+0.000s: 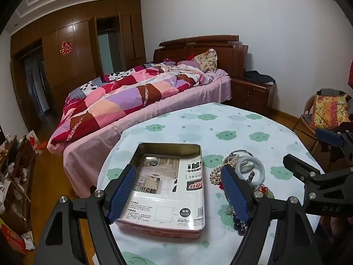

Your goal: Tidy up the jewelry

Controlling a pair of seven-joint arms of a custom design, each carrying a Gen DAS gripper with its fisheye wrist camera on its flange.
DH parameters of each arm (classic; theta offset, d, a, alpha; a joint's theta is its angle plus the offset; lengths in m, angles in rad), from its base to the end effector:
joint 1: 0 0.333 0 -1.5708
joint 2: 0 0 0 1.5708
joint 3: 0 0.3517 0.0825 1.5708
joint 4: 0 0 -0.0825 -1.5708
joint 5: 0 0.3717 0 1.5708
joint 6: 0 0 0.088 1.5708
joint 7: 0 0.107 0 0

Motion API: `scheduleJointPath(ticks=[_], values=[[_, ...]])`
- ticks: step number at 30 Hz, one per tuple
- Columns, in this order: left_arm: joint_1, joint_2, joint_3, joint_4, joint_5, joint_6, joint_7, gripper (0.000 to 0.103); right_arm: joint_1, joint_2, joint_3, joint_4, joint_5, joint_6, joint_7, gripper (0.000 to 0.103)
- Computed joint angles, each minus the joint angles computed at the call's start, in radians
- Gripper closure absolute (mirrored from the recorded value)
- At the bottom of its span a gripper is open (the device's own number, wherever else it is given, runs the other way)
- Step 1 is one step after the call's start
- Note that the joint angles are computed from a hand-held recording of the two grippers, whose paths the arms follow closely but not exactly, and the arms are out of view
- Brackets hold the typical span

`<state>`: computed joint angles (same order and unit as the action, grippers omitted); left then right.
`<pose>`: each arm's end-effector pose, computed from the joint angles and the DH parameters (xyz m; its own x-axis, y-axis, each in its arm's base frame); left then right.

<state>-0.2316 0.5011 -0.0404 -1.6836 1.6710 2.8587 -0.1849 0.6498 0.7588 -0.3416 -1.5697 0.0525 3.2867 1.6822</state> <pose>0.6549 -0.2346 0.3786 0.0125 -0.9977 -0.0670 -0.5372 0.0499 -0.8420 0.7050 0.2992 0.3693 0.2949 -0.9504 0.0993 -0.4878 -0.2391 -0.8396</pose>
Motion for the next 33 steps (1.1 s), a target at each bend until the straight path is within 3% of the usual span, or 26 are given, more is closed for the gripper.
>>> scheduleJointPath(ticks=[4, 33], values=[[-0.002, 0.008, -0.003, 0.006, -0.045, -0.009, 0.05, 0.024, -0.01, 0.001, 0.011, 0.007, -0.004, -0.012, 0.003, 0.0], [0.013, -0.013, -0.003, -0.02, 0.003, -0.008, 0.01, 0.024, -0.008, 0.006, 0.009, 0.005, 0.002, -0.001, -0.002, 0.0]])
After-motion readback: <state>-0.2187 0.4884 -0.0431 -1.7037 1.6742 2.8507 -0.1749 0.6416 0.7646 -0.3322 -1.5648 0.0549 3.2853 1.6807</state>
